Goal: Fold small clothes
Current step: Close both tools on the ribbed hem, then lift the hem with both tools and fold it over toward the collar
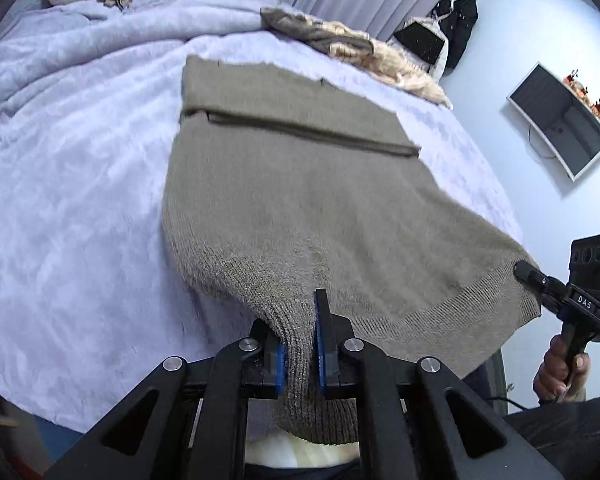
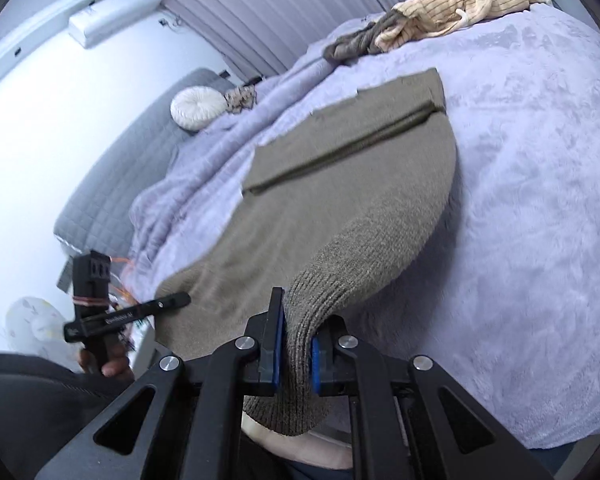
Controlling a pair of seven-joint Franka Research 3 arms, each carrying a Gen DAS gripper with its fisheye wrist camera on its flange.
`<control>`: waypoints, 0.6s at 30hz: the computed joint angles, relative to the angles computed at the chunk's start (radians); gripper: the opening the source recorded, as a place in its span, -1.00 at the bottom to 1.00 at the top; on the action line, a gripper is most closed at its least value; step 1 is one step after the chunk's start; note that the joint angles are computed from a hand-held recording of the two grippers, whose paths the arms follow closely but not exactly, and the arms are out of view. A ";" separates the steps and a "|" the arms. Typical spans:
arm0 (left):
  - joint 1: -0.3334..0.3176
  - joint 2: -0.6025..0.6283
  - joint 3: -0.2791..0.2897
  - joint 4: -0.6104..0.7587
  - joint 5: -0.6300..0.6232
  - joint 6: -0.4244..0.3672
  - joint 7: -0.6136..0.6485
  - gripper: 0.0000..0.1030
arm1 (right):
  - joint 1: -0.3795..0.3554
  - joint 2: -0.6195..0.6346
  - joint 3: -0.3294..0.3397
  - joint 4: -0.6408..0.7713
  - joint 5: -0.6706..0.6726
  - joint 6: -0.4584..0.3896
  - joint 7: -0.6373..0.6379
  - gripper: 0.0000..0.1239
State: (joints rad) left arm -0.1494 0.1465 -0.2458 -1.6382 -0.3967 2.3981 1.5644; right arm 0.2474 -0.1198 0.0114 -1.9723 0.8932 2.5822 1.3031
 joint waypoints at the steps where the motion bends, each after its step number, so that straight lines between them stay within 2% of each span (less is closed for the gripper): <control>1: 0.002 0.008 0.002 0.016 -0.001 0.006 -0.003 -0.76 | 0.001 0.006 -0.001 0.011 0.011 0.005 -0.001 -0.82; 12: 0.002 0.181 -0.011 0.298 0.088 -0.006 -0.169 -0.76 | -0.021 0.084 0.015 0.158 -0.127 0.046 0.129 -0.82; 18: -0.030 0.295 0.002 0.480 0.219 -0.082 -0.284 -0.76 | -0.031 0.143 0.023 0.236 -0.302 0.041 0.259 -0.82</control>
